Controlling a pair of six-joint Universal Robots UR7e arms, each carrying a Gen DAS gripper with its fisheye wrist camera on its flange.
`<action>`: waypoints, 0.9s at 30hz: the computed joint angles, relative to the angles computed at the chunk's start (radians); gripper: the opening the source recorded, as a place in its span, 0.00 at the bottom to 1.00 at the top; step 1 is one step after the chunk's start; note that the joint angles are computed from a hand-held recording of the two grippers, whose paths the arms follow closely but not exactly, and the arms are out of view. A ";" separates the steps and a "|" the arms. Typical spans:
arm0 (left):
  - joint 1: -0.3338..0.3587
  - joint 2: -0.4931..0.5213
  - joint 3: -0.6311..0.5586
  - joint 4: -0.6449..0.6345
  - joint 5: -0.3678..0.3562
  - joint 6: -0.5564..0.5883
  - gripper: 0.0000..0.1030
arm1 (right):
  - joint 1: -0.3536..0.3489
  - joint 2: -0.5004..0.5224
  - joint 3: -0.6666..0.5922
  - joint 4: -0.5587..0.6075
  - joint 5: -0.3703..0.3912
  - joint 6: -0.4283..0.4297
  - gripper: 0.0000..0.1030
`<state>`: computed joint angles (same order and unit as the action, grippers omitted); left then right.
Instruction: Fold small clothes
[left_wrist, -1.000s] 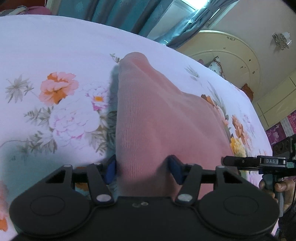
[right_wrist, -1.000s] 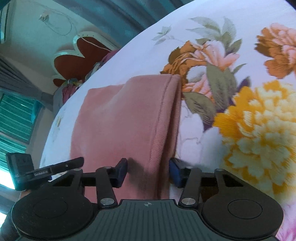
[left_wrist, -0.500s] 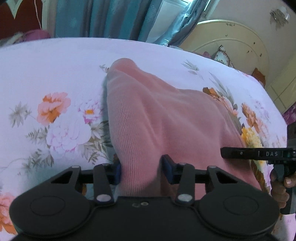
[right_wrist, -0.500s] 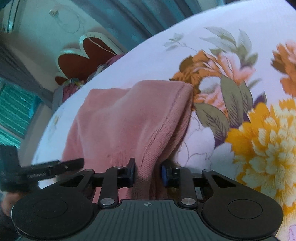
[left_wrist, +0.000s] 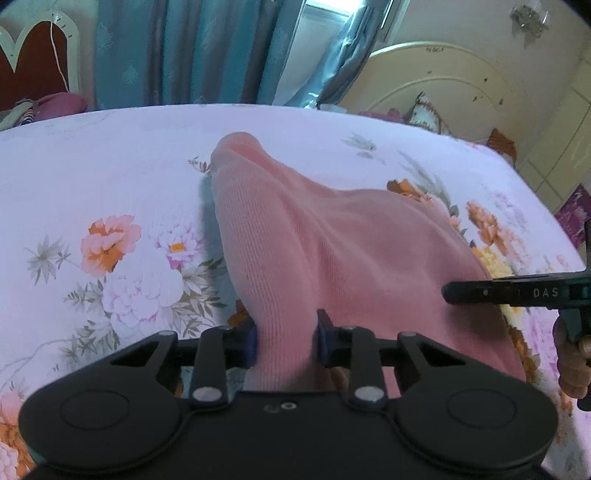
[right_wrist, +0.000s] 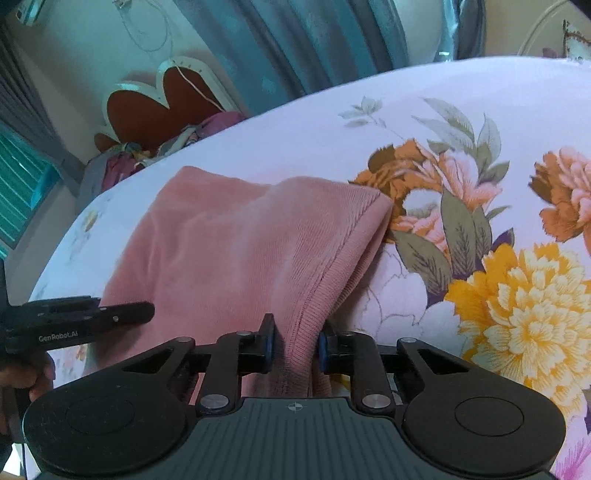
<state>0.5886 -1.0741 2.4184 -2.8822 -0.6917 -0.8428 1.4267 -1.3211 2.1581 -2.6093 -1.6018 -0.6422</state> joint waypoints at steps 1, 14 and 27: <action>-0.002 -0.007 0.009 -0.019 -0.005 0.014 0.27 | 0.011 -0.004 0.006 -0.013 -0.005 0.003 0.20; -0.096 -0.322 0.122 0.146 0.008 0.045 0.26 | 0.182 -0.038 0.095 -0.132 -0.035 0.101 0.20; -0.223 -0.878 0.180 0.843 0.063 -0.203 0.26 | 0.370 0.116 0.155 -0.317 -0.010 0.216 0.20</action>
